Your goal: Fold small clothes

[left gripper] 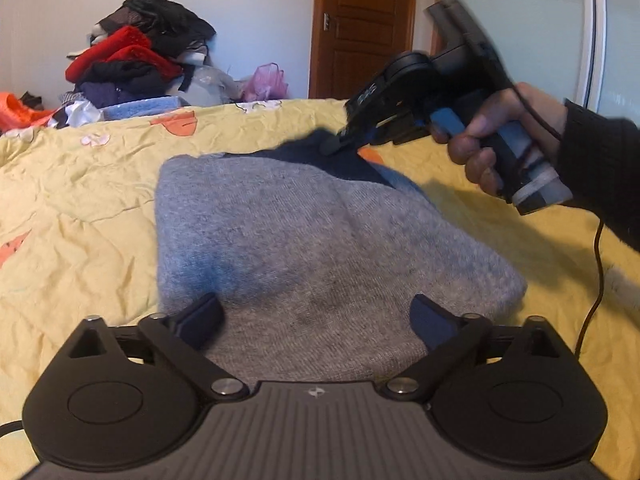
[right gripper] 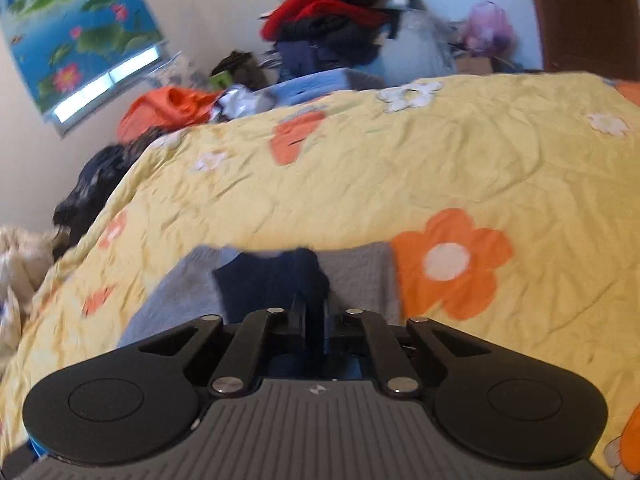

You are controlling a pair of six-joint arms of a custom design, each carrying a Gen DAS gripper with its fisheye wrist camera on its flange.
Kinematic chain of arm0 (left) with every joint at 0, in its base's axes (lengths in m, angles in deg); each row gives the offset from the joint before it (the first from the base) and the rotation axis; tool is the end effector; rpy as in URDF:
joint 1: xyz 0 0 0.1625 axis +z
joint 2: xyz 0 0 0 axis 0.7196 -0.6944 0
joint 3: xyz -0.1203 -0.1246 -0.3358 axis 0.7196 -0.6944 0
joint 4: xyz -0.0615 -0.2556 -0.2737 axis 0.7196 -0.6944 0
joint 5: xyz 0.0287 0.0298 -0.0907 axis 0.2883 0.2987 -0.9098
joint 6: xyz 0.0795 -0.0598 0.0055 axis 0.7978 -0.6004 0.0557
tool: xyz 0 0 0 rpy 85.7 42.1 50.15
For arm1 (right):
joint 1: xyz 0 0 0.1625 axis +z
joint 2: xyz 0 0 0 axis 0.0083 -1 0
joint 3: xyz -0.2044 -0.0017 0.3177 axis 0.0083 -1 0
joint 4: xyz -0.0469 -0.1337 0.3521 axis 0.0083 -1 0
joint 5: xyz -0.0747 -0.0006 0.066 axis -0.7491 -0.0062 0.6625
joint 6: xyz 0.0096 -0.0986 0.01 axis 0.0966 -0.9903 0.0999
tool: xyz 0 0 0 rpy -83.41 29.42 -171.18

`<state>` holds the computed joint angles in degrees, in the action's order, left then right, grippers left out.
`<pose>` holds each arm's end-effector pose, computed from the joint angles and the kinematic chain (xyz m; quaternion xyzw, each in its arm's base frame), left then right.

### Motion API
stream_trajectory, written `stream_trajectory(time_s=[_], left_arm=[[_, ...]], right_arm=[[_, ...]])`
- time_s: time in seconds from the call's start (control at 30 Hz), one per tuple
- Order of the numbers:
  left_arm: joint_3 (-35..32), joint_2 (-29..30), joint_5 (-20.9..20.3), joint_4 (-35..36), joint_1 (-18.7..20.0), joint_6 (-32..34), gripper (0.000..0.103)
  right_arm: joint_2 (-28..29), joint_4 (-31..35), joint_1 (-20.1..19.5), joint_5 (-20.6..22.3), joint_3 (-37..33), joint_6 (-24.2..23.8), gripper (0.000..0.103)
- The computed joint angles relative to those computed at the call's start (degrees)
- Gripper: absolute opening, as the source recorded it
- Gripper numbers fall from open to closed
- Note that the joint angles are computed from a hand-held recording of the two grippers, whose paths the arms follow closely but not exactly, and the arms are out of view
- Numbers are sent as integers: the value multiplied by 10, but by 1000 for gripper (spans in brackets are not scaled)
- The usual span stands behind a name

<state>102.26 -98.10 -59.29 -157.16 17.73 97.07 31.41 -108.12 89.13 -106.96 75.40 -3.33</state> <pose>-0.1329 -0.6585 0.0821 0.3823 0.8451 -0.3155 0.2003 0.1117 -0.8040 0.1749 0.1449 -0.9171 0.3421 0.1446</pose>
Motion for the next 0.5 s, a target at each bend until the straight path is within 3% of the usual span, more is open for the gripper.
stream_trajectory(time_s=[0.07, 0.13, 0.2, 0.27, 0.37, 0.43, 0.5], left_arm=[[-2, 4, 10, -3, -3, 5, 103], [1, 0, 2, -1, -1, -1, 103], [3, -6, -12, 2, 5, -13, 103], [5, -10, -20, 3, 7, -22, 103], [8, -11, -19, 1, 6, -23, 103], [8, -8, -9, -2, 3, -17, 103], [9, -5, 1, -6, -1, -10, 103]], right_arm=[[21, 23, -6, -8, -27, -10, 9], [14, -29, -5, -13, 13, -41, 13], [-16, -52, -8, 5, 63, -6, 37], [-62, -70, -17, 60, 130, 38, 55], [-122, -69, -26, 111, 219, 50, 57], [-142, -63, -23, 107, 252, 28, 55], [-143, -37, -16, 75, 257, 15, 40]])
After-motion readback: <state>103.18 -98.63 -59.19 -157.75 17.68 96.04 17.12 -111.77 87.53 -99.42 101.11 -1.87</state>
